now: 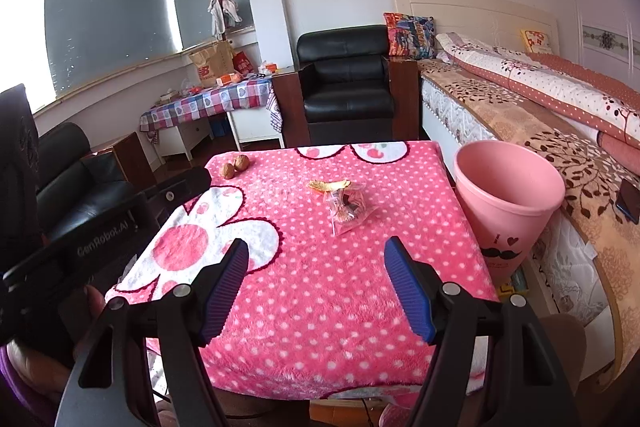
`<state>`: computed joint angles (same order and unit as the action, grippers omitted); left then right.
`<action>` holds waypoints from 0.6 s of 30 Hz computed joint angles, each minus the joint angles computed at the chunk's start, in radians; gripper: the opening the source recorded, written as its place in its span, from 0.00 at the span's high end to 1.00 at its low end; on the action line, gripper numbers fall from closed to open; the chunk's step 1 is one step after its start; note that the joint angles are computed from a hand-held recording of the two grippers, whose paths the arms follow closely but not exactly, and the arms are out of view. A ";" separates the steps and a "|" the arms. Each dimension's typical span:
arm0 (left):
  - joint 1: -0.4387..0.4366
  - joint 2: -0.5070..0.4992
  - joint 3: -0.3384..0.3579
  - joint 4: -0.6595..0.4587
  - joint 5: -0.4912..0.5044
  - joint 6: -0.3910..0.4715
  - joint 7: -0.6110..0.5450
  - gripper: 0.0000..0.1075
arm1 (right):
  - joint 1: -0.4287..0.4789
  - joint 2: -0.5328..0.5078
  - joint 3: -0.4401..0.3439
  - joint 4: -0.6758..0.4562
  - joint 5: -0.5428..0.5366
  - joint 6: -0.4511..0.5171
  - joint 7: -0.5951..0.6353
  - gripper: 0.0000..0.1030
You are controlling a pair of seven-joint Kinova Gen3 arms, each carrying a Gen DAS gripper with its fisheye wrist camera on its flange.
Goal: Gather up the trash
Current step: 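Move both open grippers back to the clear plastic bag and peel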
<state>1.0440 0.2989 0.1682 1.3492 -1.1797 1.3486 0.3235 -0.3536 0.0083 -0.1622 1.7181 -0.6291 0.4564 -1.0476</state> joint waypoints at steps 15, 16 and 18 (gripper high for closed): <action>-0.228 -0.054 -0.024 0.018 0.091 -0.146 -0.112 0.67 | 0.081 0.296 -0.055 -0.331 0.046 0.216 -0.027 0.43; -0.244 -0.051 -0.028 0.009 0.106 -0.163 -0.128 0.67 | 0.076 0.318 -0.055 -0.359 0.067 0.227 -0.042 0.43; -0.282 -0.042 -0.039 -0.011 0.152 -0.205 -0.163 0.67 | 0.063 0.367 -0.056 -0.422 0.108 0.257 -0.074 0.43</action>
